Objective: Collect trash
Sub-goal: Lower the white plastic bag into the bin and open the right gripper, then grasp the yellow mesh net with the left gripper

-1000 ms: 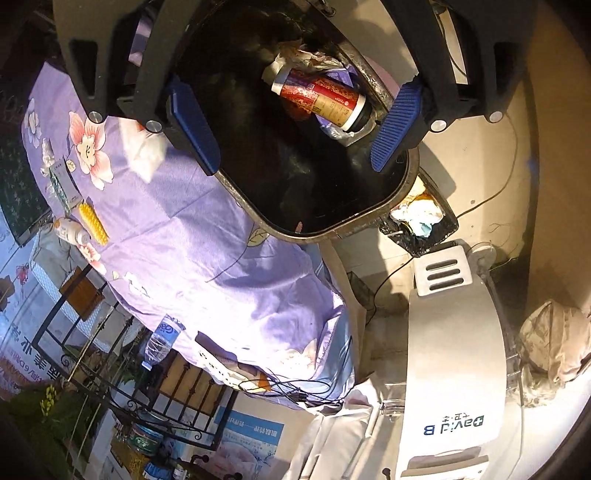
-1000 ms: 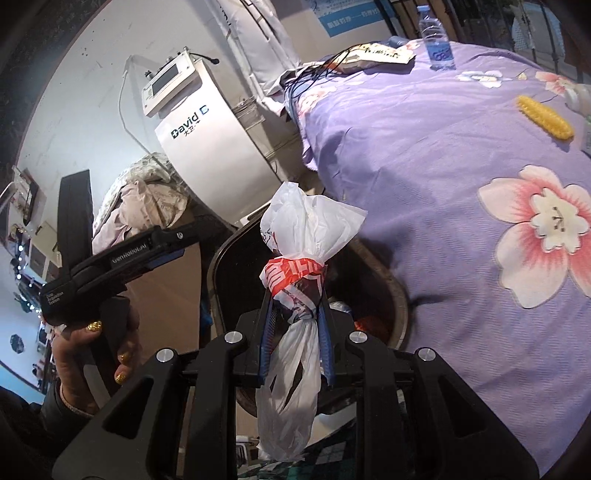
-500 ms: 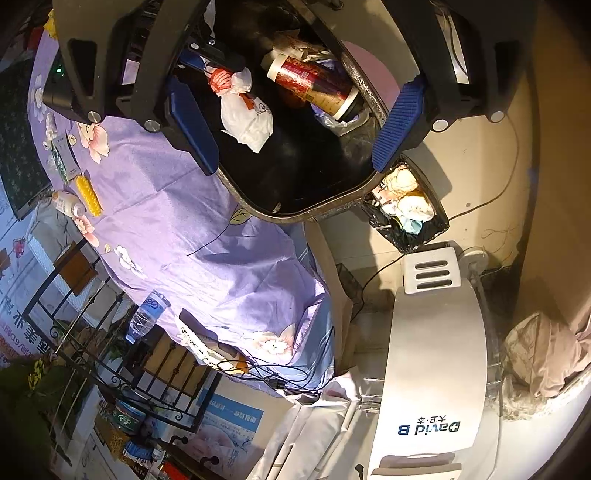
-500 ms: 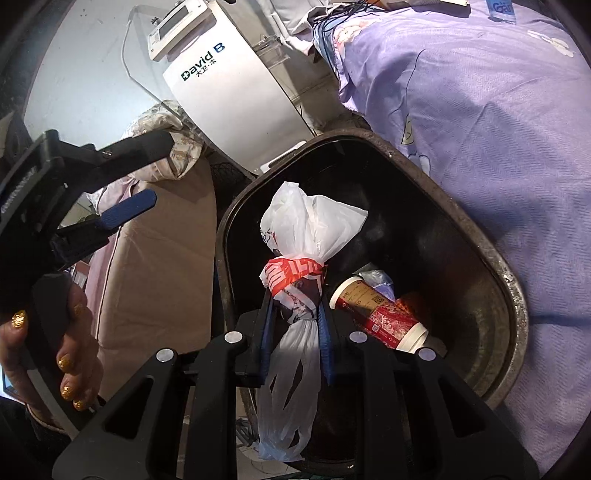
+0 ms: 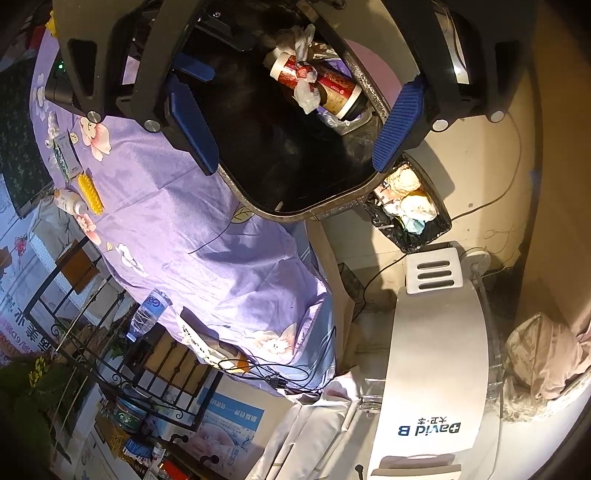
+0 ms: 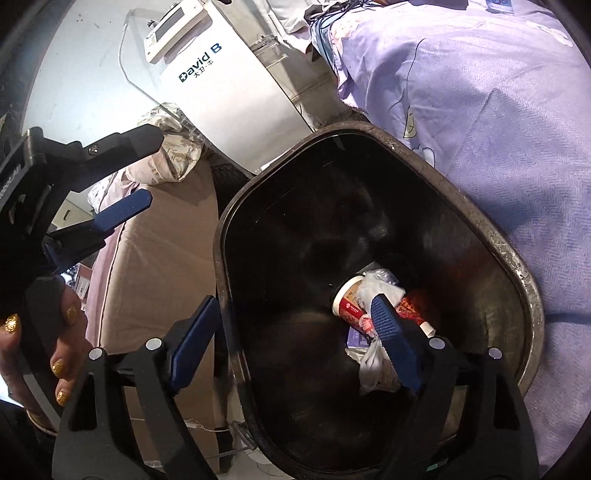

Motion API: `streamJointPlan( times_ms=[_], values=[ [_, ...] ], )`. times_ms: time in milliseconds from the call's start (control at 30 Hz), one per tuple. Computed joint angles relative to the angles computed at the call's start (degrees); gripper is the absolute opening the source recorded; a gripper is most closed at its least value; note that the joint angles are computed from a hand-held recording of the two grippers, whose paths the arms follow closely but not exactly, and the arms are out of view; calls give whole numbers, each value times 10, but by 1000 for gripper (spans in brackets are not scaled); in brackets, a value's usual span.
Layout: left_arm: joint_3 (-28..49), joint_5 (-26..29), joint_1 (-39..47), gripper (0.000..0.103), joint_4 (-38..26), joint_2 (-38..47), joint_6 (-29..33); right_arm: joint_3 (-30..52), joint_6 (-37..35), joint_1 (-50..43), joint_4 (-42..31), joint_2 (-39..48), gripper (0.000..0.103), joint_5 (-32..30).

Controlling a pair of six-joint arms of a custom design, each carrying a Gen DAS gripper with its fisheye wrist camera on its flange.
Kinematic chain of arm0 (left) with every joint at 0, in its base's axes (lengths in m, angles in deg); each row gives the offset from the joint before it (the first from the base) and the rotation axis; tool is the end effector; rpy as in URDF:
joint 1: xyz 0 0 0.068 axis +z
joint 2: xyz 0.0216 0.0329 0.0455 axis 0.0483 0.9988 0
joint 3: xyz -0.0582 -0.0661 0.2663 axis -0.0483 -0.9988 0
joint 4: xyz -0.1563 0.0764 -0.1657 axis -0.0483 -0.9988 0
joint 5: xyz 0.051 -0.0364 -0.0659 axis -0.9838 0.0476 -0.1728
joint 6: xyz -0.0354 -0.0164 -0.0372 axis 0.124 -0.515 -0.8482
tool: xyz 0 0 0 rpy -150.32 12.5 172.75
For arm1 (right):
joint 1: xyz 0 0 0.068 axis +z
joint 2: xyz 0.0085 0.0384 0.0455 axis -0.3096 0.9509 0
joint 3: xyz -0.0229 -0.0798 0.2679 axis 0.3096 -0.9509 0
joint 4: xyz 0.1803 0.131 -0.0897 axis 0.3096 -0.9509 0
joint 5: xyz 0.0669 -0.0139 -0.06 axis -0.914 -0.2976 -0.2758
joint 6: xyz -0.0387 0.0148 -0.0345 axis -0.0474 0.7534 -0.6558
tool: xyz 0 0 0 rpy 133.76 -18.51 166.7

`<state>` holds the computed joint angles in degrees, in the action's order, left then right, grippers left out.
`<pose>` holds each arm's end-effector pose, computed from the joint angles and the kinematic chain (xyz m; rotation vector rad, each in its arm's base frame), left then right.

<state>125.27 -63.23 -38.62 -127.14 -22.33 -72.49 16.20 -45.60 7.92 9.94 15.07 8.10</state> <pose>0.1210 -0.0811 0.3036 -0.7203 2.2753 -0.1197 0.2643 0.1534 0.2082 -0.7988 2.5351 1.0563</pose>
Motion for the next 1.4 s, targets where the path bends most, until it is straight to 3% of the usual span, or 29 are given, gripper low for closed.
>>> streamJointPlan(
  times_ms=[467,767,933,1100,1300,1400],
  values=[
    [31,3,-18,85,47,55,26,-51,-59,-98,-28,-126,85,-20],
    [64,41,-35,88,115,131,75,-31,-136,-231,-131,-162,86,-74],
    [99,98,-54,88,169,211,131,9,-221,-328,-226,-142,86,-97],
    [169,160,-72,89,205,304,206,72,-329,-422,-326,-103,86,-79],
    [314,182,-85,92,188,434,321,174,-412,-524,-410,-37,86,-50],
    [429,181,-81,92,150,522,390,221,-422,-567,-435,-1,86,-46]
  ],
)
